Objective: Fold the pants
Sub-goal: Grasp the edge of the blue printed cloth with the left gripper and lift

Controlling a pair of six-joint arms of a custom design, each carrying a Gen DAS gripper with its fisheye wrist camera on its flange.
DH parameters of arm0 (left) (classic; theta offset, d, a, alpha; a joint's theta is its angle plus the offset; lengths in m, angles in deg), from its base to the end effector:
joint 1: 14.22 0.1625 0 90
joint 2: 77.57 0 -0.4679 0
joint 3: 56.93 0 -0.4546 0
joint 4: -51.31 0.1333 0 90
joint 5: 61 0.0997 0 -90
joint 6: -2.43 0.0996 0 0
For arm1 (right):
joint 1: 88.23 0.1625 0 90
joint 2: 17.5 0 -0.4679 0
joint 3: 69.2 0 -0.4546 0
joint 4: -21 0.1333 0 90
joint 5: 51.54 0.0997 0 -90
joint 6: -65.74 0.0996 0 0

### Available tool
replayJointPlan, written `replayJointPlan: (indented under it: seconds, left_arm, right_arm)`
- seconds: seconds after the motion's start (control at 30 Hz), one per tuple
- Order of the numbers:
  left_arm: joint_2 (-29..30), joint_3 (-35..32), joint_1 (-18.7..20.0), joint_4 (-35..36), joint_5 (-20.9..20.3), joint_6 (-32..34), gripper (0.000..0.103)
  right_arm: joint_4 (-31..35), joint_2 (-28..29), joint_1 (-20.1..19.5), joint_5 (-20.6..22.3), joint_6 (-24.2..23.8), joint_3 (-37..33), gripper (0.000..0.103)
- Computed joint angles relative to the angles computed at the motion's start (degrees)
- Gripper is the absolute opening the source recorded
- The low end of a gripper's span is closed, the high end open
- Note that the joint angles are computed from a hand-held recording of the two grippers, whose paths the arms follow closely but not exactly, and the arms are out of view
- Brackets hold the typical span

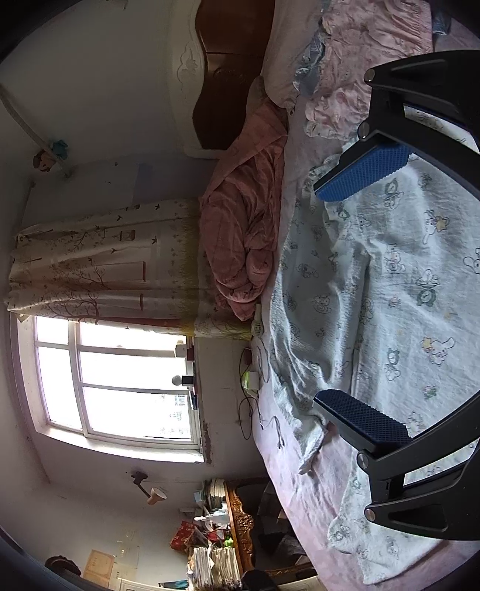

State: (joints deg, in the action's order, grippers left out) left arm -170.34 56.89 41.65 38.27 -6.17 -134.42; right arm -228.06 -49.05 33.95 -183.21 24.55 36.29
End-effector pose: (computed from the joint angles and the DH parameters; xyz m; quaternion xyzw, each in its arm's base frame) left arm -0.1050 -0.4947 0.3565 0.2945 0.6857 -0.6055 0.2765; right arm 0.3801 -0.4781 0.0635 0.2183 -0.6958 0.6096 0.3108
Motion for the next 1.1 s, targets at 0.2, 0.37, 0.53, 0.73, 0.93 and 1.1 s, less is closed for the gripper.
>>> replayJointPlan:
  seconds: [0.2, 0.37, 0.53, 0.73, 0.93, 1.1]
  left_arm:
    - [11.0, -12.6, 2.8, 6.9, -6.0, 0.0, 0.088]
    - [23.0, -31.2, 7.6, 27.8, -5.5, -20.2, 0.068]
    - [30.2, -41.2, 9.8, 31.1, -4.9, -19.6, 0.066]
    - [41.9, -57.8, 12.9, 40.5, -6.3, -18.5, 0.066]
    - [50.1, -68.9, 18.6, 50.5, -1.6, -23.2, 0.058]
    - [62.1, -89.6, 22.4, 72.2, 5.5, -35.4, 0.040]
  right_arm:
    - [9.0, -0.8, -0.4, 2.6, 3.6, -7.9, 0.102]
    - [21.9, 0.6, -2.0, 3.8, 12.8, -17.3, 0.102]
    - [34.5, 3.9, -3.0, 4.3, 20.0, -28.7, 0.102]
    - [37.9, 9.7, -6.1, 6.3, 20.1, -36.3, 0.102]
    - [52.8, 17.9, -9.9, 0.8, 20.6, -48.0, 0.101]
    - [62.6, 19.2, -12.1, 1.8, 26.3, -49.8, 0.091]
